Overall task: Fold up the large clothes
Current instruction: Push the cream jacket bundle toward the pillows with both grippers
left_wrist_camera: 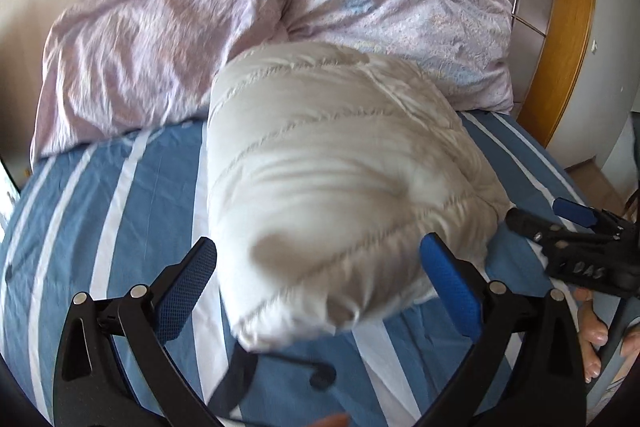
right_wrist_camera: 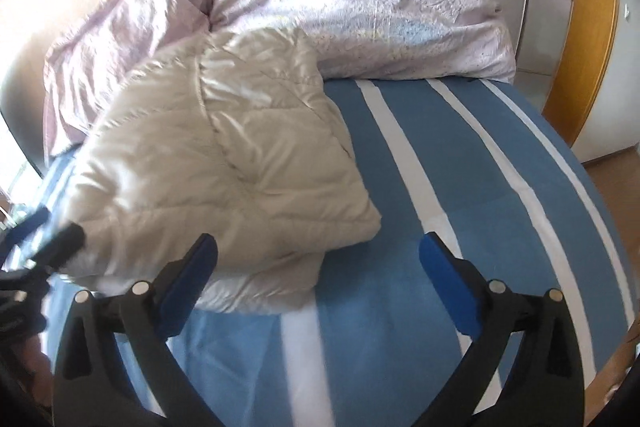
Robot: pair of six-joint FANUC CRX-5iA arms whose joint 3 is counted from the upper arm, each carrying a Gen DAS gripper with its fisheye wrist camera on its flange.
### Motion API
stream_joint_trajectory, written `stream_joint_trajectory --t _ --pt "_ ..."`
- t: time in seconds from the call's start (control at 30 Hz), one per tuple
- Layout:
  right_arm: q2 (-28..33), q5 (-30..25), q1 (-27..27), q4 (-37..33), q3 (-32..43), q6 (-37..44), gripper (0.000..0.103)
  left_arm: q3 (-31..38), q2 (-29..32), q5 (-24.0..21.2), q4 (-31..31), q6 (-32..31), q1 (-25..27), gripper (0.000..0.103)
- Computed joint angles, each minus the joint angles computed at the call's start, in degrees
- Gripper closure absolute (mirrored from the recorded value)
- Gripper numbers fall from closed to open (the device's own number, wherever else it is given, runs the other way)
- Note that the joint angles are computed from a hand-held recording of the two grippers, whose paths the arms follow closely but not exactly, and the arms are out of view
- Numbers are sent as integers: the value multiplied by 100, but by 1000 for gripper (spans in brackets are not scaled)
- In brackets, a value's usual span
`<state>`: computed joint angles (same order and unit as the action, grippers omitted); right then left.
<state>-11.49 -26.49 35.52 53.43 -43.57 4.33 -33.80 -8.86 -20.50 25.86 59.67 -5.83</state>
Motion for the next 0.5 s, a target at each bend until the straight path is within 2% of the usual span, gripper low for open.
stream_joint_trajectory --t 0.03,0.1,0.27,0.5 --pt "-152 4 17 274 -153 -331 2 -14 -52 -137 -37 87 60 1" --pt "-295 -64 105 418 -253 -478 2 -93 -166 -302 -35 202 153 1" --pt "-578 -477 593 307 -376 -290 2 -331 -518 -570 -30 390 351 1" --pt "-913 -976 1193 -309 -404 -23 2 -393 -980 -1078 -531 913 460 1"
